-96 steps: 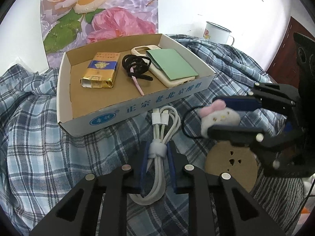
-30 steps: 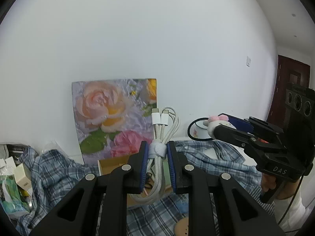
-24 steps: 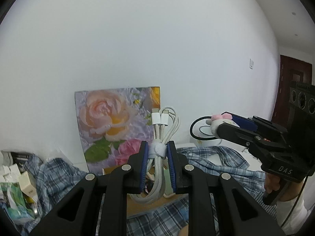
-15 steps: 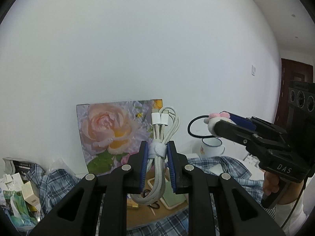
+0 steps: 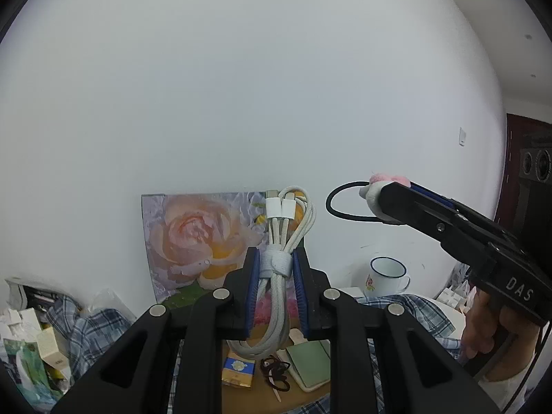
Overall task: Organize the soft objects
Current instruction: 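Lift the USB cable with the left tool while the right tool lifts the plush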
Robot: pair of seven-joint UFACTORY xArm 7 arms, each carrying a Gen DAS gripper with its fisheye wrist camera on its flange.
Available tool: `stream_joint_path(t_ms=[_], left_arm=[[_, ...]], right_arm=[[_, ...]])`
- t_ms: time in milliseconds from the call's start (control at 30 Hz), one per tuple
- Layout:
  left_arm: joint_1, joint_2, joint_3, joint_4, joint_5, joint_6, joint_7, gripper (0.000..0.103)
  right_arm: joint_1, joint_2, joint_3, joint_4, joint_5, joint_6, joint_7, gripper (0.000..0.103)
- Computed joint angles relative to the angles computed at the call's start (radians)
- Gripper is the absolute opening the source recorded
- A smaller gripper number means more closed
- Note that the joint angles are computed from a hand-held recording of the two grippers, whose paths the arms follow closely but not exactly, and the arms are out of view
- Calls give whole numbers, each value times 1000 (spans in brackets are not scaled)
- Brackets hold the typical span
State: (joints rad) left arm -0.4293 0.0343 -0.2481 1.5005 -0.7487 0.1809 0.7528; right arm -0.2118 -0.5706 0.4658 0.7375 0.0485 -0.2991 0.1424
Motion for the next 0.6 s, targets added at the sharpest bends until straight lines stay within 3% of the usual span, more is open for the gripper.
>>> stream_joint_path(t_ms=[167, 433, 600], left_arm=[[-2, 48, 9, 3, 195, -28, -165, 21], [41, 111, -20, 17, 246, 6, -206, 21], [63, 167, -30, 52, 274, 35, -235, 21]], right_arm=[[-18, 44, 24, -14, 22, -47, -10, 35], [-7, 120, 12, -9, 68, -32, -58, 35], [-40, 178, 46, -1, 100, -42, -89, 35]])
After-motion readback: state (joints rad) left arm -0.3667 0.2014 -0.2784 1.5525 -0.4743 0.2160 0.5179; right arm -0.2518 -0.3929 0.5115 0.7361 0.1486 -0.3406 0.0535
